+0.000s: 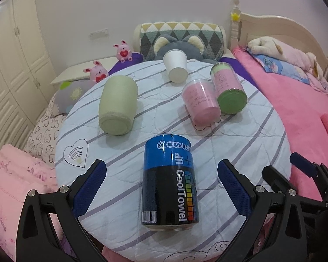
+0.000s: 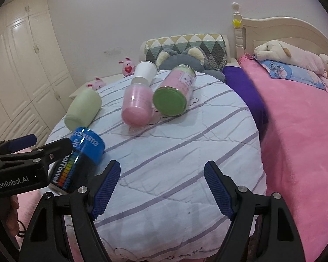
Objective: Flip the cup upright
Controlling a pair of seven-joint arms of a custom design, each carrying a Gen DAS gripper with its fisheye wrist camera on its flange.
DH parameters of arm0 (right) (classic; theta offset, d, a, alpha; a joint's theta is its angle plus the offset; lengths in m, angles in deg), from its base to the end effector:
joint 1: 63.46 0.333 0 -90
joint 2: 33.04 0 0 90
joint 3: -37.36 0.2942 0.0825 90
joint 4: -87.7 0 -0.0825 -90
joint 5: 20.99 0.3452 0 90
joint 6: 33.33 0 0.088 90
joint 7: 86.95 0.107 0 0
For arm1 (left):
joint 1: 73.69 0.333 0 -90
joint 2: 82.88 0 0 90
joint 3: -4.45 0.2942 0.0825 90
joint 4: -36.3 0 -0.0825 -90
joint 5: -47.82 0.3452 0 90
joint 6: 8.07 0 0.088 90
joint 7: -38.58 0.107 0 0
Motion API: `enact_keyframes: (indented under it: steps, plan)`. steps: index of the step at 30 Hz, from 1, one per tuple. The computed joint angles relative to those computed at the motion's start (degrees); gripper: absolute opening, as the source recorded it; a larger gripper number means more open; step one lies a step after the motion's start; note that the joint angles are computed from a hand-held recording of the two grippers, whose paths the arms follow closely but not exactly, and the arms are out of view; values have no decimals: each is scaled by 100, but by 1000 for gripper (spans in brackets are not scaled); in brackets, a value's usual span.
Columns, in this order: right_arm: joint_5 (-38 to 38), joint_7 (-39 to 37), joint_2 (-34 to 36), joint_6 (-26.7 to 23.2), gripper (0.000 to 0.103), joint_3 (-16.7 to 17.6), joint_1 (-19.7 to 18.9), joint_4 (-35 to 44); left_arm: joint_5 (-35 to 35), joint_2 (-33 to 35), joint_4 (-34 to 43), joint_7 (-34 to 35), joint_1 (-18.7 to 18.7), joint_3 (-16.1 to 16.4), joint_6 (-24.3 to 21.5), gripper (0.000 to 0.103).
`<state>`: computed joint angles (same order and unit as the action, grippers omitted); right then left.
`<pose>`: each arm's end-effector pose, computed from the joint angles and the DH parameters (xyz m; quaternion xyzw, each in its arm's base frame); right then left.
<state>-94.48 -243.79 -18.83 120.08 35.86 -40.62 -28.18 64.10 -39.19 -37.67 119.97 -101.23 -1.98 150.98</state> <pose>0.5277 0.2386 0.3583 -0.4581 0.7908 -0.2843 0.2898 0.6239 -0.4031 0.3811 -0.4315 0.8272 -0.2986 0.2009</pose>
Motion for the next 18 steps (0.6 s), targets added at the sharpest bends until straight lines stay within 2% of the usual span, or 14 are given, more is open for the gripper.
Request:
enact_keyframes:
  steps: [8,18]
  plan:
    - [-97,134,-30,128,80,-62,-131,-110,46,366,586,-25,-124,85,-391,103]
    - [-52,33,144,377,80,-131,-246,-9,-29,1266,2139,53,-229,126,-1576,103]
